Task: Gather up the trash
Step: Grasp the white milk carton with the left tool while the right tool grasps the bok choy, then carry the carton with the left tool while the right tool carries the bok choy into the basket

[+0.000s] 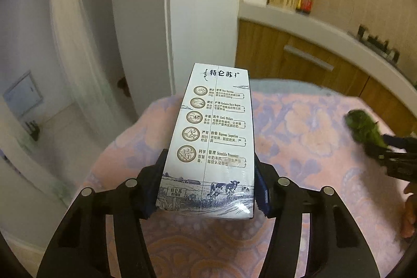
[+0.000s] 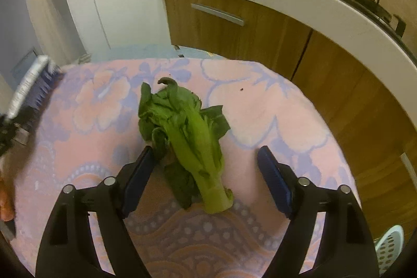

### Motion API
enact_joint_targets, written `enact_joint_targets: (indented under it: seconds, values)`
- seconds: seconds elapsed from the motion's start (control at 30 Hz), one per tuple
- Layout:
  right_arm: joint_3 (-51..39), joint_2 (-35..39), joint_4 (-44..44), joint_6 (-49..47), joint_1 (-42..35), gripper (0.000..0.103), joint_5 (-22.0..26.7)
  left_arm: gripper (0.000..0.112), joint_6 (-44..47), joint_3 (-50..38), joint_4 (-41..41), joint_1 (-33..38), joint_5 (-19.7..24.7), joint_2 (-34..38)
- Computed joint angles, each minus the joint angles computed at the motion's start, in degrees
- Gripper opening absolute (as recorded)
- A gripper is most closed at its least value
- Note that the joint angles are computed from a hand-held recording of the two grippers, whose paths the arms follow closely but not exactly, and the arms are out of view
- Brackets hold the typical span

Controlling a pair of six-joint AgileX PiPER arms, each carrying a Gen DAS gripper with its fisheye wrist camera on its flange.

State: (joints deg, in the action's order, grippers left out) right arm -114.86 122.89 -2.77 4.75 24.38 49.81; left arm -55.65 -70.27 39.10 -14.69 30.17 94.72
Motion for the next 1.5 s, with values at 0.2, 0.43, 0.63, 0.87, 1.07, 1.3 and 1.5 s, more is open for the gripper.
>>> enact_joint_targets:
  seconds: [0.2, 0.43, 0.63, 0.87, 1.07, 1.3, 1.5]
  values:
    - [10.60, -6.22, -3.35, 0.20, 2.01, 0.025, -8.33, 0.055, -12.00, 4.08, 12.74, -3.43, -1.07, -3.58]
    - [31.37, -21.67, 5.71, -3.28, -1.48, 0.025, -19.83, 0.055, -11.19, 6.26, 9.62, -13.15, 0.42, -9.27]
    - [52.19, -41.74, 13.72, -8.61, -7.83, 0.025, -25.16, 0.055, -21.05, 7.17, 14.25, -26.43, 3.76, -11.45]
    - [67.43, -60.18, 31.13, -27.31, -28.45, 0.025, -18.92, 0.055, -31.56, 3.77, 19.01, -39.22, 6.42, -6.61]
    - [70.03, -63.10, 44.74, -46.85, -55.09, 0.025, -7.40, 0.055, -25.85, -6.04, 12.77, -44.38, 2.03, 1.13]
    - [67.70, -56.58, 49.26, -56.00, -75.23, 0.025, -0.58, 0.054, -6.35, -29.04, -0.97, -48.40, 5.90, 16.03]
    - [66.51, -48.35, 50.19, -58.49, -81.94, 0.025, -0.19, 0.053, 8.44, -49.01, -14.21, -49.05, 8.59, 28.59]
